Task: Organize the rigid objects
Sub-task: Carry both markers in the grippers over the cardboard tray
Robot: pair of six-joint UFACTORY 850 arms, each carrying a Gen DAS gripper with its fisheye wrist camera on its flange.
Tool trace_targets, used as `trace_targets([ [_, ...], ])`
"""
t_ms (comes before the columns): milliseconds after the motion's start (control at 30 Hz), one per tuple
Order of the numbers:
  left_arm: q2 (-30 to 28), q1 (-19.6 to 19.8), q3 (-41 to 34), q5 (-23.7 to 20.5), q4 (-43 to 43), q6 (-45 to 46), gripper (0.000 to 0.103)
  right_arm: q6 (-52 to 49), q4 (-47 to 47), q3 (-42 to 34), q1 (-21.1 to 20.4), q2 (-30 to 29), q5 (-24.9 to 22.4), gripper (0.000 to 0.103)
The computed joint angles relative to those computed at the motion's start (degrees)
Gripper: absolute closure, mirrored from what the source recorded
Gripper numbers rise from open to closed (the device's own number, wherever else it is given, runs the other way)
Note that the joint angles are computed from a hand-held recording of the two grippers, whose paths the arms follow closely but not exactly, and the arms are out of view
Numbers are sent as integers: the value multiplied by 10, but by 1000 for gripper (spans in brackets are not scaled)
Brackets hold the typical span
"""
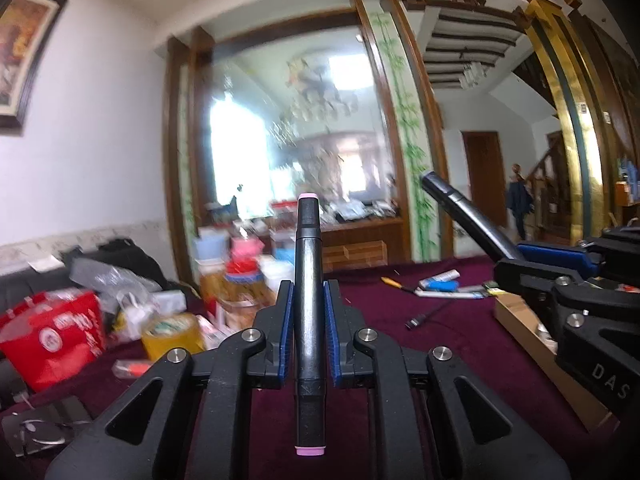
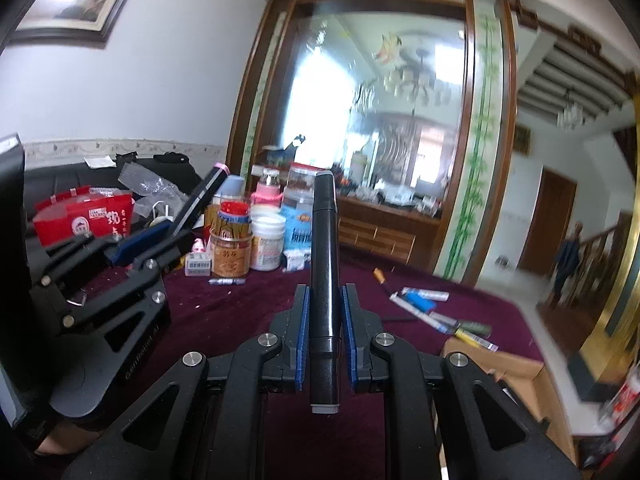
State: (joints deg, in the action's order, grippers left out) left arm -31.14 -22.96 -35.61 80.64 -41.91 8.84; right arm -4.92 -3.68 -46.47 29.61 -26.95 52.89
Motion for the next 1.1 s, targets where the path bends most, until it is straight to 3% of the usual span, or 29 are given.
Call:
trace_targets([
  [300,35,11,-10,-147,71,-2,91,204,-142,-11,-80,22,-103,90],
  [567,74,8,-59,-351,192,-42,91,271,-198,-31,-167,16,-160,90],
  [767,25,0,-170,-529,369,-204,91,371,-272,-60,-228,-10,-193,90],
  [1000,-68,-25,-298,-629,558,-417,91,422,-292,-88,-264,-34,-254,90],
  [1100,-94,-27,-327,-652,644,-514,91,449,-322,-94,-266,-38,-257,91],
])
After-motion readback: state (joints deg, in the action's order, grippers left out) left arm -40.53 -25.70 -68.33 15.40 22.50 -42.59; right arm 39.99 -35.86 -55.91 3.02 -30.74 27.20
